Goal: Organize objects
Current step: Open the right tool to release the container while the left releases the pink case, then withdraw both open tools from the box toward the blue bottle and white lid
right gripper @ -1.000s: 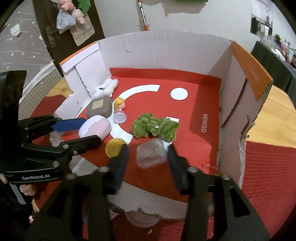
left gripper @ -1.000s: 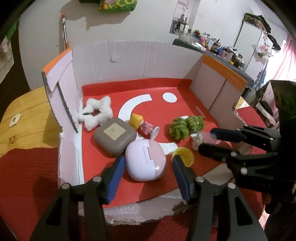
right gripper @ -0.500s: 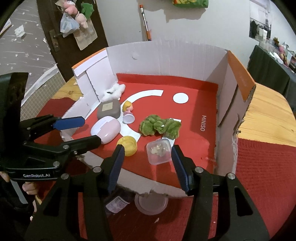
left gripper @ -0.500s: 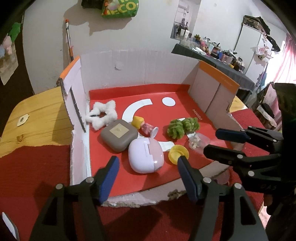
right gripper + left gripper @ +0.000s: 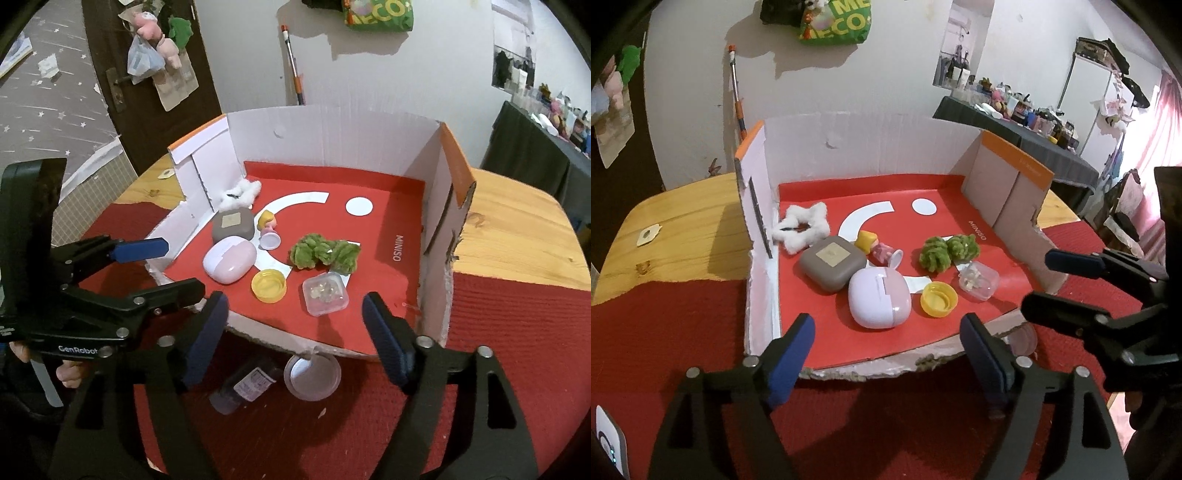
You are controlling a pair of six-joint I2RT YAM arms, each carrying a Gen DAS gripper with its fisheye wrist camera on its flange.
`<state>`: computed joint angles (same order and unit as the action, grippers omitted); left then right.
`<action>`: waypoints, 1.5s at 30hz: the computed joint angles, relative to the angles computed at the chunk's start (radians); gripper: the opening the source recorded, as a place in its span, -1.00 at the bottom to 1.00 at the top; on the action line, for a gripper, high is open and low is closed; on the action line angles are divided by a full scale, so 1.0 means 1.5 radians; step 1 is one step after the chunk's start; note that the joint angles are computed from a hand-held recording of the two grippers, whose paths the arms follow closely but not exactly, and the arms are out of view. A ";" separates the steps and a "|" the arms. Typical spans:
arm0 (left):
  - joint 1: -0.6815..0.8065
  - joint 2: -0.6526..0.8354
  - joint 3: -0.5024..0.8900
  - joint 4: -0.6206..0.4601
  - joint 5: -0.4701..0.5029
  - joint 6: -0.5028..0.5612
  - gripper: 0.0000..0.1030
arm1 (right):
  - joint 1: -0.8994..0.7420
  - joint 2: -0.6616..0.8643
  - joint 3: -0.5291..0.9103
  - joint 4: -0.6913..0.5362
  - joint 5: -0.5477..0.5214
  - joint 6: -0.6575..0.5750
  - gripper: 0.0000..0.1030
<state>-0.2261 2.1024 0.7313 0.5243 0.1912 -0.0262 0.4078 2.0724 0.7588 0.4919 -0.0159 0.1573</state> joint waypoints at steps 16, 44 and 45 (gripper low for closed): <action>-0.004 -0.056 -0.099 0.072 -0.016 -0.021 1.00 | 0.027 -0.083 -0.113 0.060 0.026 0.023 0.73; -0.053 -0.015 -0.151 0.118 -0.012 -0.047 1.00 | 0.049 -0.054 -0.201 0.136 0.085 0.047 0.73; -0.057 -0.012 -0.151 0.119 -0.010 -0.047 1.00 | 0.046 -0.049 -0.201 0.140 0.086 0.046 0.72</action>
<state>-0.3120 2.0843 0.5052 0.7033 0.1756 -0.0974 0.4764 1.9996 0.4566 0.7022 0.1128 0.2258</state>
